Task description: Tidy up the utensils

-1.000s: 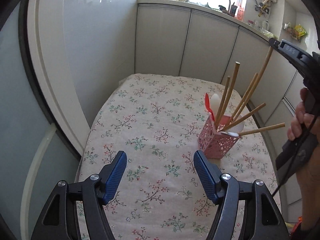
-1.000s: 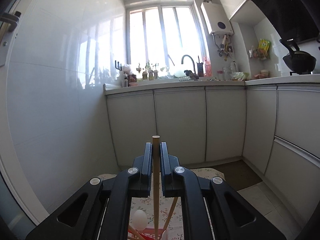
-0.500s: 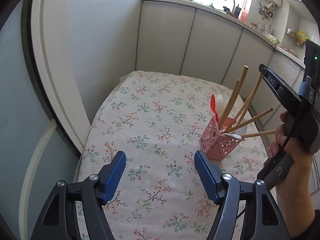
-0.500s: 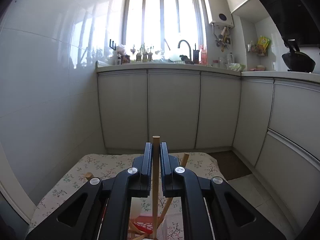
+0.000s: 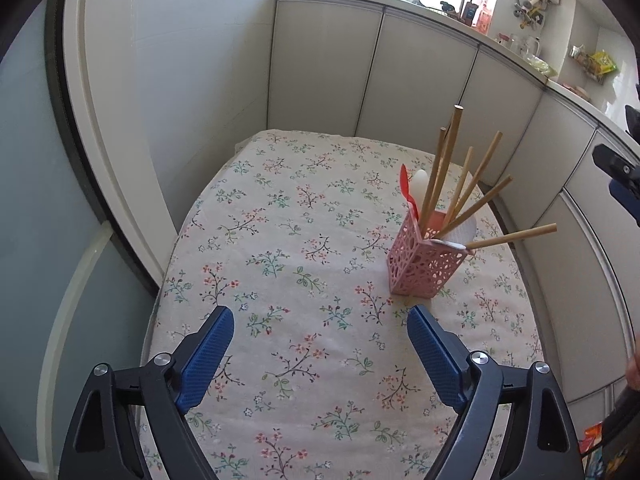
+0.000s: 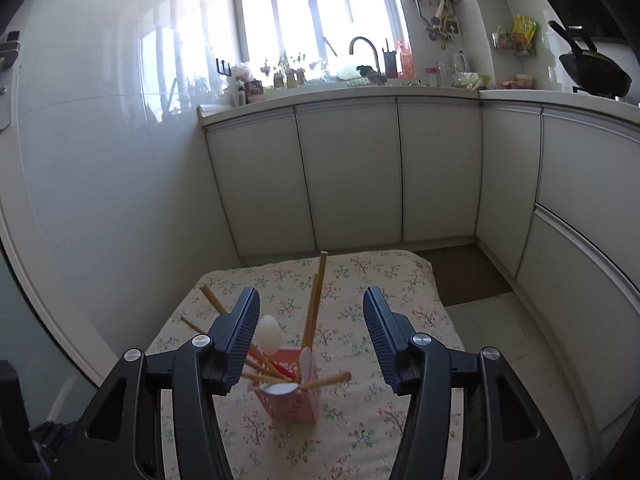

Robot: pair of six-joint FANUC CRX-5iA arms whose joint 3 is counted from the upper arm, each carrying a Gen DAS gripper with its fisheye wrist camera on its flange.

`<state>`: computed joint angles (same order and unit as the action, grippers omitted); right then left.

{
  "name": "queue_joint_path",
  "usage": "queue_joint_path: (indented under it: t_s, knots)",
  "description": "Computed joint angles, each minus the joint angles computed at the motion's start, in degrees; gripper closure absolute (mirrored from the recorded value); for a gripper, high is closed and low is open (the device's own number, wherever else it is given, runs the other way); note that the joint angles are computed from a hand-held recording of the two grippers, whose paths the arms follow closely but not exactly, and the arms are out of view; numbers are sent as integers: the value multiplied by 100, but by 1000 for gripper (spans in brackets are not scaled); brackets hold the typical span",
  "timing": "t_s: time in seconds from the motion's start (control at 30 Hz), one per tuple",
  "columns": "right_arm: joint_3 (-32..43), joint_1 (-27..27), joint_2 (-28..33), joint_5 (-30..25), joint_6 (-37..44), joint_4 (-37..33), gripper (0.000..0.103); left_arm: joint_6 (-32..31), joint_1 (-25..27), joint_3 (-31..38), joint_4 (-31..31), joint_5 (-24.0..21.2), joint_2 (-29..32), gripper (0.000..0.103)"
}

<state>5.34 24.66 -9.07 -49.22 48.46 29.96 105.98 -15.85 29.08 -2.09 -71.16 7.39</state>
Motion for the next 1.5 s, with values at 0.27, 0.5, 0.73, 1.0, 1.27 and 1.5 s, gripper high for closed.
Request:
queue_joint_path:
  t_s: [0.27,0.5,0.73,1.0,1.27,1.5]
  knots:
    - [82,282,-657,-1854,399,-537,17,347,-713,588,-1040,-637,-37,0]
    - [-191,1024,-1236,-2805,115,145,1,377,-1579,1003,-1864,-1028,-207,0]
    - [-187,1264,-1414,-3118,111,315,0,619,-2085,1178,-2379,-1192,-294,0]
    - [-183,1388,-1431,-3118,54,525,0,712,-2236,1213,-2496,-1105,-342,0]
    - [-182,1354,-1388,-3118,59,484,0,726,-2216,1178,-2478,-1060,-359,0]
    - [-165,1346,-1378,-3109,42,407,0,739,-2193,1152,-2502,-1060,-371,0]
